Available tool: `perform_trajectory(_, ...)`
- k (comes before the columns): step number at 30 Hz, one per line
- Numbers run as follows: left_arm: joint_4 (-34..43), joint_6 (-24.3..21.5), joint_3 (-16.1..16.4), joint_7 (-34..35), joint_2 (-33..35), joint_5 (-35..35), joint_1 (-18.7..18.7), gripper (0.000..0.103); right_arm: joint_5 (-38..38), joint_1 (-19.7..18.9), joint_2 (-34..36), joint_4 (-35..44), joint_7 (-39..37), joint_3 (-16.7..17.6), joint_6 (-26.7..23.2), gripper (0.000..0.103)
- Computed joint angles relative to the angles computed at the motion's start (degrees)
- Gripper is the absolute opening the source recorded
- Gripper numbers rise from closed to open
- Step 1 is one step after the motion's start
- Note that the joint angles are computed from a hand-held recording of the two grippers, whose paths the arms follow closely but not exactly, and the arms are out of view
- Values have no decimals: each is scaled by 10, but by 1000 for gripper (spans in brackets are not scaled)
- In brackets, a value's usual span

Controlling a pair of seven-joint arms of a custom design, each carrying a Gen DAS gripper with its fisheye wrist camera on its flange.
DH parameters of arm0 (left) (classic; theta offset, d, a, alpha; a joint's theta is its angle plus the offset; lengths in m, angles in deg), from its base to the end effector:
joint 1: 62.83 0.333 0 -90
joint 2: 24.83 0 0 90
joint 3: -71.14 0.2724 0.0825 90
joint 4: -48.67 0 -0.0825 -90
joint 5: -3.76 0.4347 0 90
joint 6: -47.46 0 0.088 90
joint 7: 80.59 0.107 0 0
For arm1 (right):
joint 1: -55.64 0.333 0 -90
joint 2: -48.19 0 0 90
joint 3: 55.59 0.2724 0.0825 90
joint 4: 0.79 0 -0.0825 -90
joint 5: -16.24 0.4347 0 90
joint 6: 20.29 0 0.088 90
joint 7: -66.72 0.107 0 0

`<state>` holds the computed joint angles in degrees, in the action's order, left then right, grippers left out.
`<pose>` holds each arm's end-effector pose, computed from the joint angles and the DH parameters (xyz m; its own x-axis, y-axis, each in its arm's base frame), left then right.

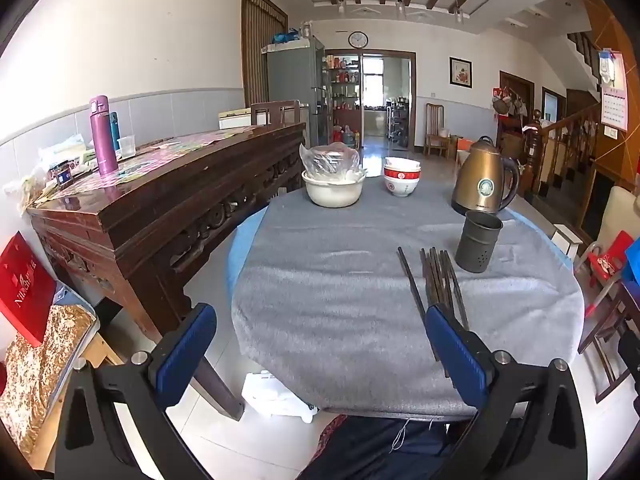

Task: Organize utensils
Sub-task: 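Move both tools toward the dark chopstick pile on the cloth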

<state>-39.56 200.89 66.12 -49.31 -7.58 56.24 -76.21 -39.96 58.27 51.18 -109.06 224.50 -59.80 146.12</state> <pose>0.6926 -0.2482 0.5156 0.0756 -0.9968 -0.0259 -0.5098 -0.0164 -0.8601 0.6611 0.0327 0.5060 -0.2965 -0.9507 -0.0911 -0.4299 0.2181 -0.8761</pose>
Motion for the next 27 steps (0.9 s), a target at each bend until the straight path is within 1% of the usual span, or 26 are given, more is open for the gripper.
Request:
perform_trajectory(6, -7, 4, 1, -5, -5, 4, 0, 103, -37, 7, 9, 19, 16, -1, -16, 103)
perform_trajectory(10, -30, 6, 1, -18, -24, 20, 0, 103, -61, 15, 20, 41, 15, 1, -35, 103)
perform_trajectory(11, -23, 9, 2, -21, -14, 25, 1, 103, -61, 16, 23, 46, 12, 0, -37, 103)
perform_trajectory(13, -22, 3, 1, -22, -14, 29, 0, 103, -46, 16, 33, 61, -1, -1, -37, 103)
perform_trajectory(16, -26, 5, 3, -29, -21, 52, -3, 103, -3, 19, 57, 97, -46, 0, -65, 103)
perform_trajectory(17, -16, -6, -11, -28, -17, 58, 7, 103, 1, 23, 64, 109, -55, -1, -74, 103)
perform_trajectory(19, 44, -14, -1, 55, 22, -18, -2, 103, -4, 33, 77, 133, -67, -5, -100, 103)
perform_trajectory(20, 54, -18, -16, 67, 25, -28, 10, 103, 1, 36, 85, 146, -81, -5, -111, 103)
perform_trajectory(21, 62, -22, -15, 79, 27, -41, 9, 103, 9, 39, 90, 156, -92, -5, -118, 103)
perform_trajectory(23, 62, -18, -6, 75, 22, -35, 1, 103, 8, 47, 93, 167, -95, -9, -129, 103)
perform_trajectory(25, 47, -3, 3, 53, 10, -10, -8, 103, -1, 54, 92, 168, -93, -12, -135, 103)
perform_trajectory(27, 38, 3, 2, 51, 4, -3, -10, 103, -1, 56, 92, 167, -98, -12, -137, 103)
